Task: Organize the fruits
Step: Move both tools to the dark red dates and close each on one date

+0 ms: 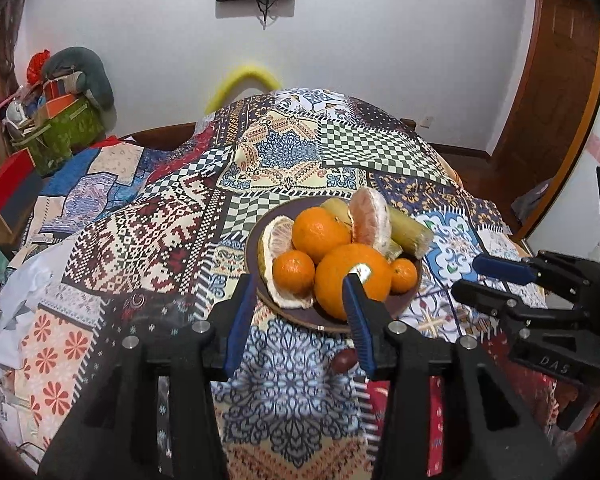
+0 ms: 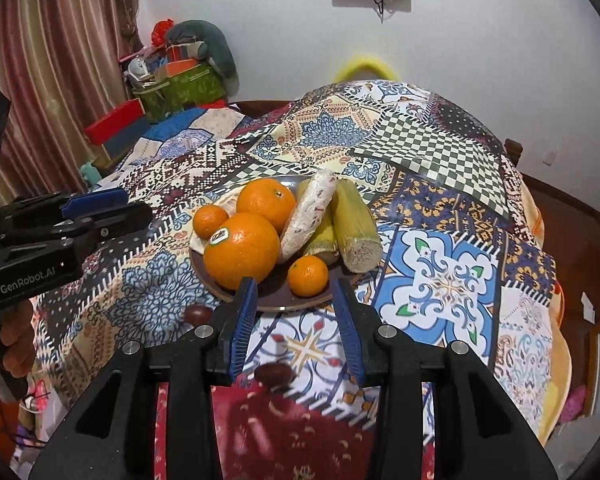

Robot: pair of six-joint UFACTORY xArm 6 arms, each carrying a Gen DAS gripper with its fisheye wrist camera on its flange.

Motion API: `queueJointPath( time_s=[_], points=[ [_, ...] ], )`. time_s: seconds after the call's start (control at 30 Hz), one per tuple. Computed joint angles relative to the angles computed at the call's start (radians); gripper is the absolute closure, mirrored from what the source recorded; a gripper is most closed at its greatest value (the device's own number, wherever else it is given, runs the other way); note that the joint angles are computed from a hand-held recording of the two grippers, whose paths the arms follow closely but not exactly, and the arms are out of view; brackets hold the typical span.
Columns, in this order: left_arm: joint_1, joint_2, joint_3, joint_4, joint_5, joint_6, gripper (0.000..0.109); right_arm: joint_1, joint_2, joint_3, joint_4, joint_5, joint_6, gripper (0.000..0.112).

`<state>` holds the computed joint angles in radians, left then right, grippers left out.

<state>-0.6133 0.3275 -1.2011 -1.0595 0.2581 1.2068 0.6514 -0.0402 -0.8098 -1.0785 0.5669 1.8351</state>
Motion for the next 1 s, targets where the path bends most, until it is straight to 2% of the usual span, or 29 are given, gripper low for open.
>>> queueJointPath(
  time_s=[0.23, 0.47, 1.0],
  points=[
    [0.011, -0.053, 0.083, -0.029, 0.005, 0.027, 0.063, 0.045, -0.007, 0.016, 0.03, 0.016, 0.01, 0.076],
    [0.023, -0.055, 0.119, -0.005, 0.031, -0.004, 0.061, 0.065, 0.028, 0.023, 0.061, -0.026, 0.02, 0.076],
    [0.0, 0.036, 0.097, 0.121, 0.071, -0.098, 0.061, -0.001, 0.123, 0.022, 0.047, -0.174, 0.034, 0.076]
  ],
)
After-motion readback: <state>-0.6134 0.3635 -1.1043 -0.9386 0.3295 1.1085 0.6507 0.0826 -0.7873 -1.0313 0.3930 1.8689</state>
